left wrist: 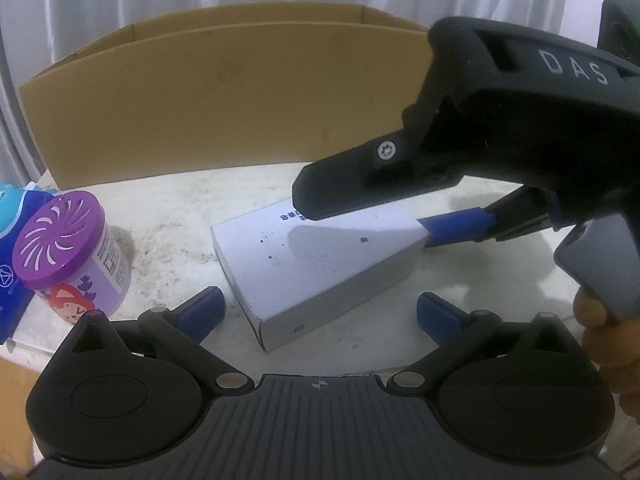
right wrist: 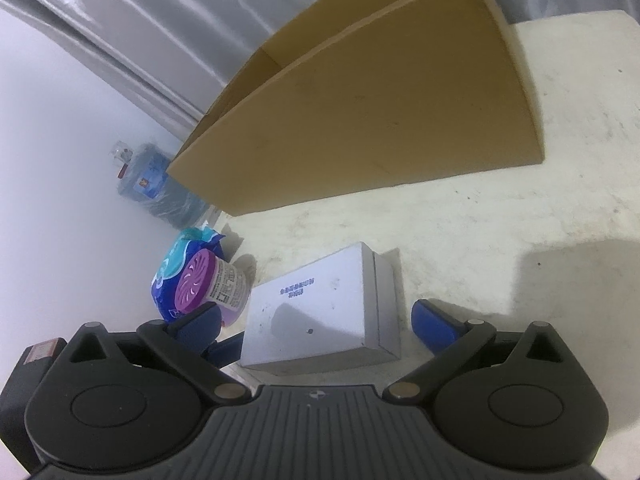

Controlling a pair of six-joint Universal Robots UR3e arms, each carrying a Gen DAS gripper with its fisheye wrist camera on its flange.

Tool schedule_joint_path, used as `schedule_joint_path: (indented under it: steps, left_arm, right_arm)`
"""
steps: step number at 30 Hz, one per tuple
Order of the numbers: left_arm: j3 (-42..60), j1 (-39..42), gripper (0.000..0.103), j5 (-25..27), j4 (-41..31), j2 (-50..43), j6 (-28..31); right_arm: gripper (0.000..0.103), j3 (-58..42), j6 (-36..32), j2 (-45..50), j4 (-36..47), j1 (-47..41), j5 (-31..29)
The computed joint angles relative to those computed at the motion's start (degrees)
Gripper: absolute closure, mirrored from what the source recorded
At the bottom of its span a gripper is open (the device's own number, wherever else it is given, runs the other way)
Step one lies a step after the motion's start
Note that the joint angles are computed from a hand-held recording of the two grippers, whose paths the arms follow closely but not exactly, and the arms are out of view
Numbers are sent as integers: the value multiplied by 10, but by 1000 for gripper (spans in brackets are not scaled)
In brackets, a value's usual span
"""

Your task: Organize objects

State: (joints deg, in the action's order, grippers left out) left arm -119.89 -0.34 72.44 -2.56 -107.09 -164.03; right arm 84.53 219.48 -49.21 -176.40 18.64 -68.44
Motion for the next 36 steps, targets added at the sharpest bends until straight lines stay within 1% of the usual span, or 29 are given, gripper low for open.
schedule_joint_path:
  steps: [2, 6, 10, 13, 16, 19, 21, 22, 23, 26, 31, 36]
  left_arm:
    - [-3, -2, 1, 2, 6, -2, 2]
    - [-16, -1, 3, 3, 11, 11, 7]
    - [-25, -1, 9, 6, 17, 19, 11]
    - [-25, -4, 16, 10, 26, 16, 5]
    - [-38, 0, 23, 10, 37, 23, 9]
    - [-48, 5, 32, 5, 41, 32, 11]
    - [-56, 6, 34, 8, 44, 38, 13]
    - [-60, 6, 35, 8, 47, 39, 13]
    - [-68, 2, 35, 11, 48, 49, 12]
    - [-38, 4, 40, 11, 29, 33, 18]
    - [-48, 0, 42, 10, 13, 57, 14]
    - [-43, -2, 40, 9, -5, 63, 21]
  right_arm:
    - [0, 4, 3, -1, -6, -3, 5]
    - [0, -2, -6, -1, 8, -2, 3]
    - [0, -40, -37, -4, 73, 17, -34]
    - [1, -49, -47, -5, 82, 31, -75]
    - [5, -46, -61, -9, 82, 36, -94]
    - [14, -53, -76, -9, 93, 43, -112]
    - [22, -55, -80, -9, 97, 45, -115]
    - [25, -54, -81, -9, 97, 45, -115]
    - [30, -55, -80, -8, 97, 45, -115]
    - [36, -54, -82, -7, 97, 44, -109]
    - [35, -53, -104, -15, 110, 49, -119]
    - [36, -37, -111, -25, 104, 46, -124]
